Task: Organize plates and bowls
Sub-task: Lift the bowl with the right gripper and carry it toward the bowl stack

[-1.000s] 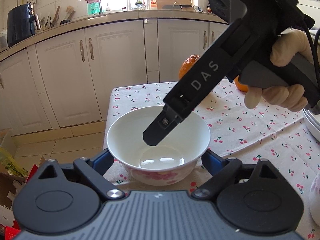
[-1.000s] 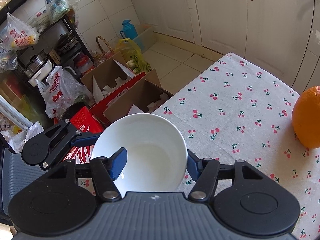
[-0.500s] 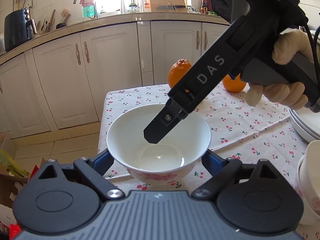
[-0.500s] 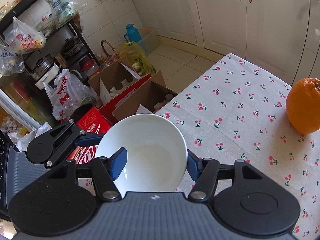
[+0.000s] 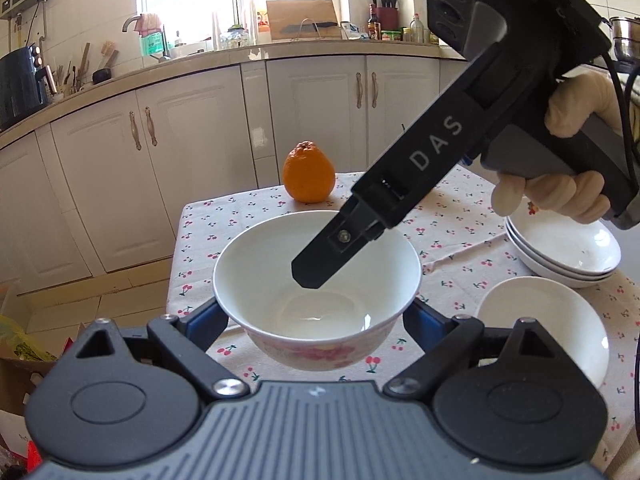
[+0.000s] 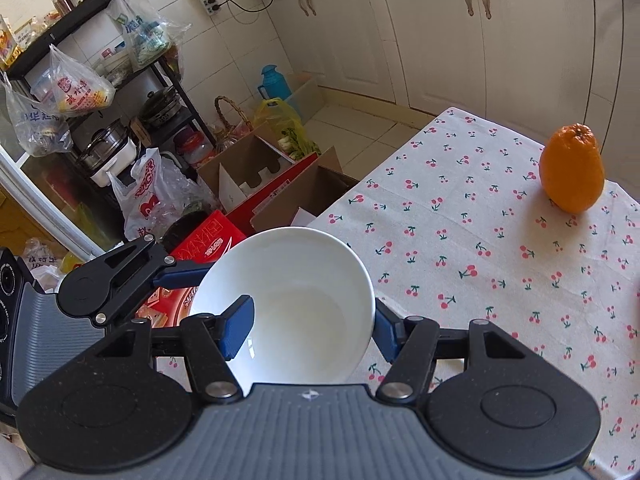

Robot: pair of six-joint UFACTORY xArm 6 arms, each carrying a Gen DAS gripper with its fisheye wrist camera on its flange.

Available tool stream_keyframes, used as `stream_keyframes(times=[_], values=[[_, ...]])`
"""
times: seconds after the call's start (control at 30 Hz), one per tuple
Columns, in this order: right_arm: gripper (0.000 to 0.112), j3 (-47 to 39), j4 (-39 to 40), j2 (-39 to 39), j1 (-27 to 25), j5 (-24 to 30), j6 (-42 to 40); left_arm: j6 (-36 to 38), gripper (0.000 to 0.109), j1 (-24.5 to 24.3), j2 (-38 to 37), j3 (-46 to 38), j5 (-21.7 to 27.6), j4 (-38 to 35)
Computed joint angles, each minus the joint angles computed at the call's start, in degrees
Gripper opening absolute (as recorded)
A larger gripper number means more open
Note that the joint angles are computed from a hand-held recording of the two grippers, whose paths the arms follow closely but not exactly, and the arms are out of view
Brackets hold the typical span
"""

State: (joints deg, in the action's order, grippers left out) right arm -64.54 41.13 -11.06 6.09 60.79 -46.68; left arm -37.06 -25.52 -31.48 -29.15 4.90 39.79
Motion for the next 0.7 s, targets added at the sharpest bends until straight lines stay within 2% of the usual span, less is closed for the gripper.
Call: stream_keyframes(times=[0.33, 0.7], values=[[0.068, 7.0, 0.6, -10.5, -4.3, 2.6, -2.1, -5.2, 0.093, -6.5, -4.9, 0.4, 4.7, 3.2], [0.068, 13.5, 1.7, -20.0, -10.1, 5.4, -3.9, -9.3, 0.093, -12.2, -6.4, 0.0, 7.0, 6.3]])
